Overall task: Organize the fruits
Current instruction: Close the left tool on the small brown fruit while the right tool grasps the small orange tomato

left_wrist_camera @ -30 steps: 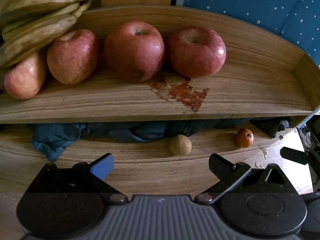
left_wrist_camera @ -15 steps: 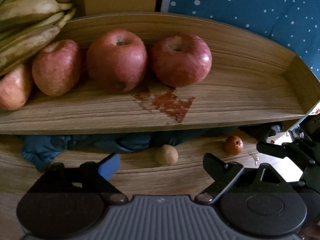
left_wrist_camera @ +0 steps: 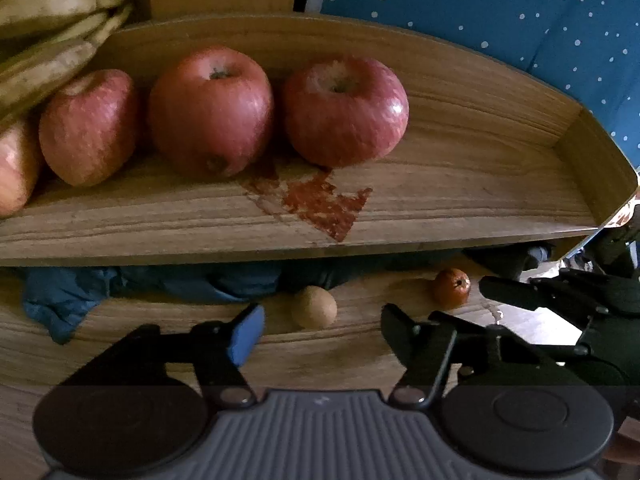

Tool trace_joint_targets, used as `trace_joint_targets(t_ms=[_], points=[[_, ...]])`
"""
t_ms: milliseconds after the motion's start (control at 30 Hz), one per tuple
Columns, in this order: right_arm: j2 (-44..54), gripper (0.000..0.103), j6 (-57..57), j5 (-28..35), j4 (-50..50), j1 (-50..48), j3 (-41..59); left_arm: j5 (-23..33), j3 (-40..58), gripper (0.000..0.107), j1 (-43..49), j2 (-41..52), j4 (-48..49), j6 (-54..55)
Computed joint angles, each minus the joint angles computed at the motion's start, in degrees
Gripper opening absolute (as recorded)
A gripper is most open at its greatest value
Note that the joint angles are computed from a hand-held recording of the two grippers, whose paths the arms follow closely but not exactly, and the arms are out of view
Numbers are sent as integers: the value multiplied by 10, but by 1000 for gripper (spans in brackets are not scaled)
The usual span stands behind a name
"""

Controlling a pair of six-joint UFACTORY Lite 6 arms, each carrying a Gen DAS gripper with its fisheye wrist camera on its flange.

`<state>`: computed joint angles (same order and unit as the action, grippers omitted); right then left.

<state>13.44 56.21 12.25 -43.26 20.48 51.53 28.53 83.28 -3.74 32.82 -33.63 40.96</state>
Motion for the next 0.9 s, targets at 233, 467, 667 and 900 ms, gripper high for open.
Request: trace_joint_targets(t_ms=[233,467,667,900], points=[[2,47,-12,-1,15,2,5,13,-2,58,12,-1,-17,22],[7,45,-36,-9,37,-6,7,18,6,52,11,11,-16,11],[8,42,-63,-9,65,-6,10,15,14,47,9,25,-12,2],[12,42,-93,-15,107,-15,16,26,35,44,15,38,7,-14]])
